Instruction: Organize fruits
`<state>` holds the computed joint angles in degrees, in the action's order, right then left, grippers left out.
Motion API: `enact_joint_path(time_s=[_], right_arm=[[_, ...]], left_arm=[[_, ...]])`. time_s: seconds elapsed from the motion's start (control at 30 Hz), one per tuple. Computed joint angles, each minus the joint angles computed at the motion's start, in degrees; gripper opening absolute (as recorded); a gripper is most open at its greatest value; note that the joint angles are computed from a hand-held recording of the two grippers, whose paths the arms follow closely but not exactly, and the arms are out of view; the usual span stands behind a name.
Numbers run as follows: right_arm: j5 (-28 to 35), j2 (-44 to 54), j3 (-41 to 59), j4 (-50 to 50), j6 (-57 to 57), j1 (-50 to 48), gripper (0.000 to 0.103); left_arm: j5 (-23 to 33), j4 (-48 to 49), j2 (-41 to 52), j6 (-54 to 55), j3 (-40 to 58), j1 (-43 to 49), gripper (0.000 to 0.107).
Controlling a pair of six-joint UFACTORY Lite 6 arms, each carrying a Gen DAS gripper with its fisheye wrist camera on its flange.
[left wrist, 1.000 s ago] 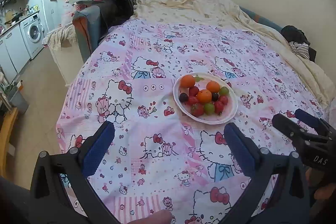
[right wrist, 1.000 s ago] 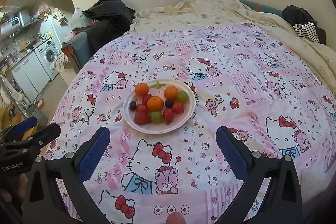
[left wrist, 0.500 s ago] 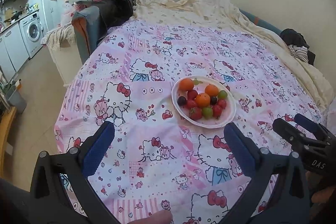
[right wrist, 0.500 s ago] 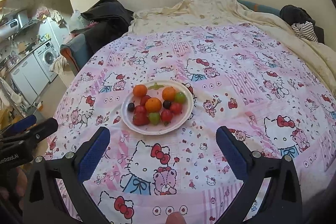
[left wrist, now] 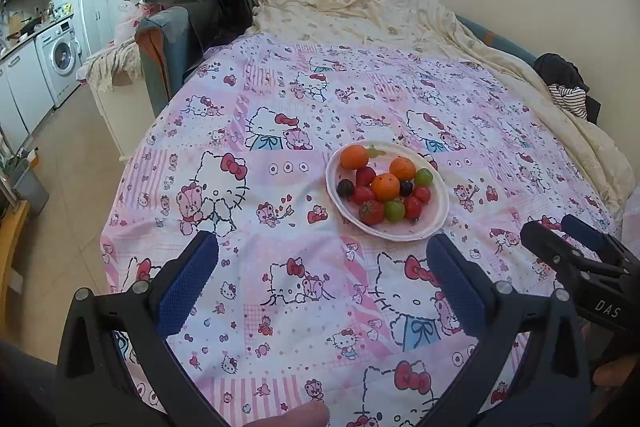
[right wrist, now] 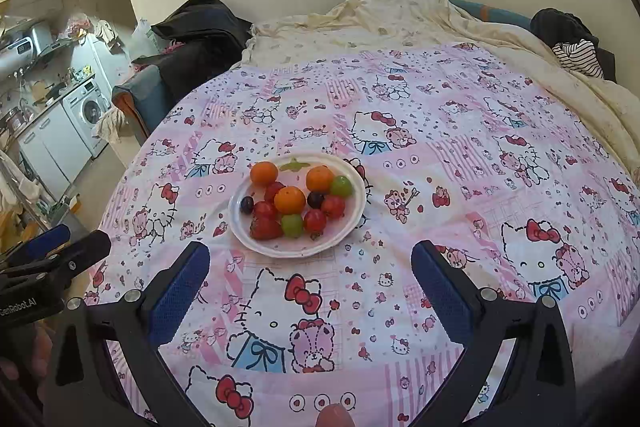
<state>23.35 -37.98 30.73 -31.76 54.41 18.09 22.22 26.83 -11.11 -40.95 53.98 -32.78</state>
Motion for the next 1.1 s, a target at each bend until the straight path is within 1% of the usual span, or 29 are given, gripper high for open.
enact_joint_path(time_s=[0.37,0.77,1.1], right_arm=[[-0.5,0.6,0.0,0.7,-0.7,-0.6,0.103],[-1.3,0.4,-0.5,1.5,-2.0,-1.6,0.103],[-1.7,0.8,-0.2,2.6,-2.8,-1.8,0.103]], left_arm=[[-0.3,-1.1,0.1,1.1,0.0,0.4,0.103],[-0.3,-0.3,0.1,0.0,0.0,0.1,0.103],[-0.7,-2.7,0.5,1.5,-0.1,0.5,0.103]])
